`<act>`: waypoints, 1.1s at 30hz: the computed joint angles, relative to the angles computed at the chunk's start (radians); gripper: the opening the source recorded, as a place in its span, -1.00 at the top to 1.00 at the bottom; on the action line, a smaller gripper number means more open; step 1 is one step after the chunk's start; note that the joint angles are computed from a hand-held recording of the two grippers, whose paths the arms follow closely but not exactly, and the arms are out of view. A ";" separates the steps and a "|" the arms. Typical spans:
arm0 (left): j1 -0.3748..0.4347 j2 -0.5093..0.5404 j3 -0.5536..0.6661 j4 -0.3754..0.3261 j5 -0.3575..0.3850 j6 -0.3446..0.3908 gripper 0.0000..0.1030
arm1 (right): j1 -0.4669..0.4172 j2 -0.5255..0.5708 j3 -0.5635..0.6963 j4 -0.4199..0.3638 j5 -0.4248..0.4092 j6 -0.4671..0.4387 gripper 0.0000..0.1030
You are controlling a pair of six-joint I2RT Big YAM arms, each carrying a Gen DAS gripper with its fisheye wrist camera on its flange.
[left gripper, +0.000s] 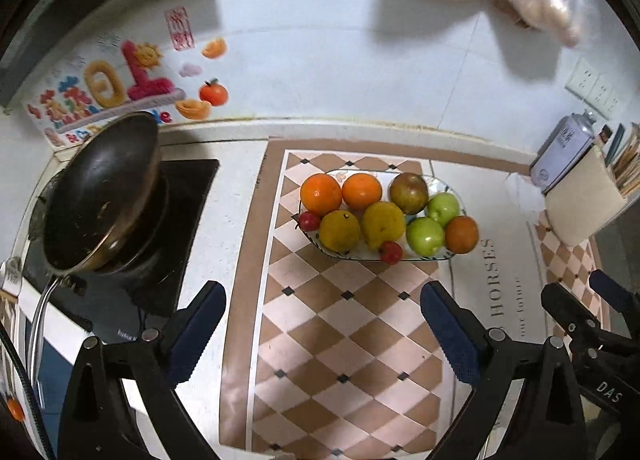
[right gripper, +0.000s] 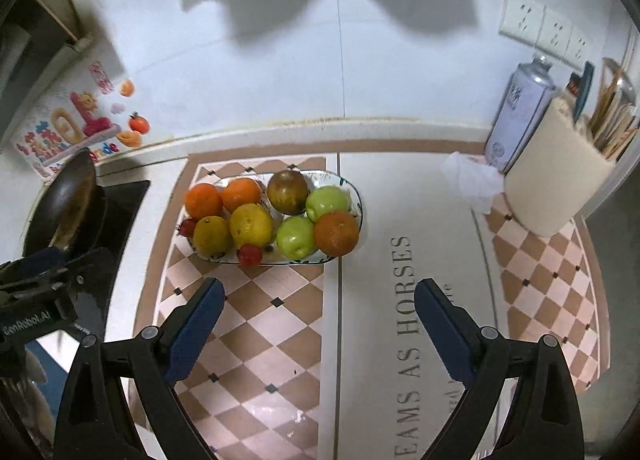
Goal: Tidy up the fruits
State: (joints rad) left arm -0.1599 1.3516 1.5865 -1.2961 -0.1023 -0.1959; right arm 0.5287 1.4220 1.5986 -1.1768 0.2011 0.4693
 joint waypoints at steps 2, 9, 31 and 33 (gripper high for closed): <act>-0.020 -0.041 -0.009 -0.004 -0.015 -0.023 -0.94 | 0.013 -0.041 -0.007 -0.006 0.012 -0.009 -0.90; -0.079 -0.178 -0.030 -0.018 -0.064 -0.058 -0.94 | 0.089 -0.176 -0.016 -0.063 0.082 0.010 -0.90; -0.119 -0.406 -0.021 -0.141 -0.110 -0.039 -0.94 | 0.470 -0.308 0.113 -0.328 0.413 0.271 -0.92; -0.125 -0.409 -0.025 -0.142 -0.111 -0.040 -0.94 | 0.475 -0.309 0.113 -0.334 0.412 0.274 -0.93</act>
